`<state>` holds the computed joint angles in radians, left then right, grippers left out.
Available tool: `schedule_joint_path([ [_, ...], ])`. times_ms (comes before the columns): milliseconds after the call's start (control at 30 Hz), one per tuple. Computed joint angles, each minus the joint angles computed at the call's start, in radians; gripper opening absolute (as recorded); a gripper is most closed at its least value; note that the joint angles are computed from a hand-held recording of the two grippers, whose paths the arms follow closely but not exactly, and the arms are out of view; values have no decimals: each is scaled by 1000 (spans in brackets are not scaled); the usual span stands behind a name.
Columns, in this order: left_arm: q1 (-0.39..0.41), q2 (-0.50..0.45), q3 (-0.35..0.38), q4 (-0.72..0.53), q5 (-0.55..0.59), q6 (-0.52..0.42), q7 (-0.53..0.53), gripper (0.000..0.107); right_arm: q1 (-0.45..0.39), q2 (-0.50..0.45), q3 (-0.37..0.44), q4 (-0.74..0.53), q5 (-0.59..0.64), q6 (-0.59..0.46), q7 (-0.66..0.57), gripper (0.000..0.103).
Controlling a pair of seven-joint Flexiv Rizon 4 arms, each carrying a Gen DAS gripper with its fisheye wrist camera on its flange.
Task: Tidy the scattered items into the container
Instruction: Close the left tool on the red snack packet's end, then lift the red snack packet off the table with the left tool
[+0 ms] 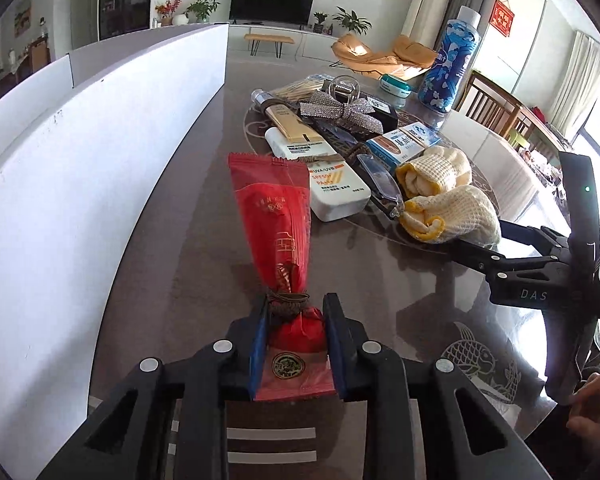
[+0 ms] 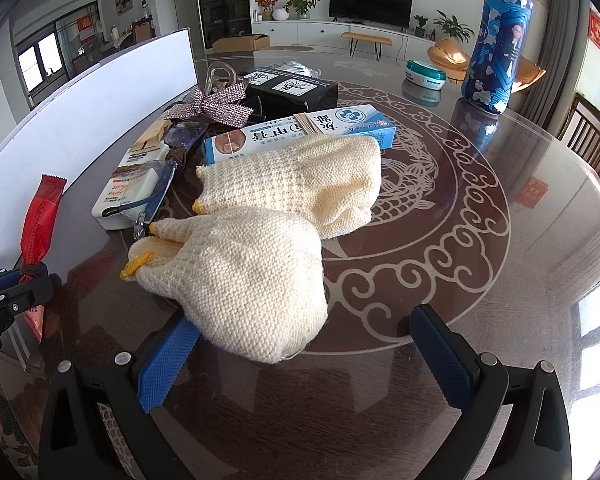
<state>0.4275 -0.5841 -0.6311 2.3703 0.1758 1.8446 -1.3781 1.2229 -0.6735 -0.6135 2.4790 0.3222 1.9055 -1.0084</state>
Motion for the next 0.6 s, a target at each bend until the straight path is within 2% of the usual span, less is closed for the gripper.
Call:
schedule_joint_path([
  [200,-139,25,131,-16,-18,44,-26,35,0,0,0,0,0,0,0,103],
  [300,-192,20,173,-30,-15,62,-28,49,0,0,0,0,0,0,0,103],
  [367,-261,22,231,-40,-22,77,-23,59,0,0,0,0,0,0,0,103],
  [467,-371,24,330,-49,-45,109,-14,62,0,0,0,0,0,0,-1,103],
  [600,-376,14,337,-55,-37,124,-20,62,0,0,0,0,0,0,-1,103],
])
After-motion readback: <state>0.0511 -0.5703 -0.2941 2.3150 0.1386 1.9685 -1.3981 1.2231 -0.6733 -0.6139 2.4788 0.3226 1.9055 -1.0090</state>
